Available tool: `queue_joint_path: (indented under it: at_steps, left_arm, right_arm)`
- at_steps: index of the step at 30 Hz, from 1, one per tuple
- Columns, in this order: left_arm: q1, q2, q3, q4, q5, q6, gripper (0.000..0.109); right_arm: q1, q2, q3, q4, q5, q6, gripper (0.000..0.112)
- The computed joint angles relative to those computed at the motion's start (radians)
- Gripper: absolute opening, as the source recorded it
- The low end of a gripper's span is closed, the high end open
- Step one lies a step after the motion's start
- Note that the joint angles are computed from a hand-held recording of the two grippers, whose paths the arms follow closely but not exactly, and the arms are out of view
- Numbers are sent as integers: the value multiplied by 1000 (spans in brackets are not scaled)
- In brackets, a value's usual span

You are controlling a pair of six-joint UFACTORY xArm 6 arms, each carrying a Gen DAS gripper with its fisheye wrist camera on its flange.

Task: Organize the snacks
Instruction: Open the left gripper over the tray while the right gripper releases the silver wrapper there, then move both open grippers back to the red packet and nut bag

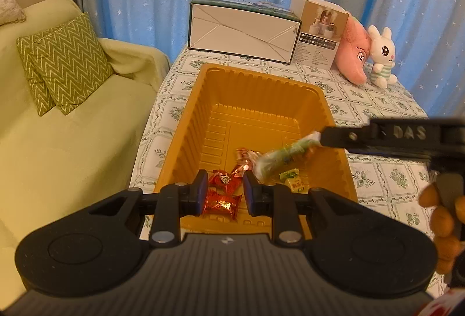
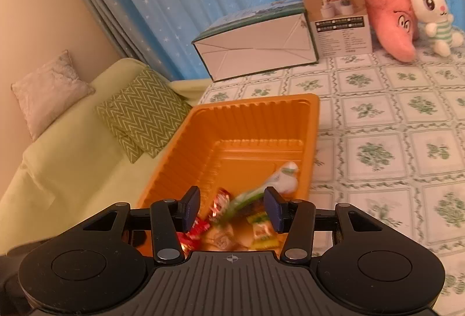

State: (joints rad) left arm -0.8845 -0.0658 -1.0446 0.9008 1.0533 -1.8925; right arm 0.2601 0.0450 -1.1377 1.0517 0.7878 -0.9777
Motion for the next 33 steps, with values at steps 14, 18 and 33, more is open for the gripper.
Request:
queue_joint_path:
  at_steps: [14,18,33]
  left_arm:
    - [-111,82,-151,-24,105,-20,23]
    - [-147,122,-220,-29,145,-13,23]
    - [-217,346,-541,-23,175,47,26]
  right_arm:
    - [-165,-209,215,-91,4,-14,49]
    - [-214,-266,249,-111,18,-35,49]
    - [-424,-373,303,-174,52,-139,49]
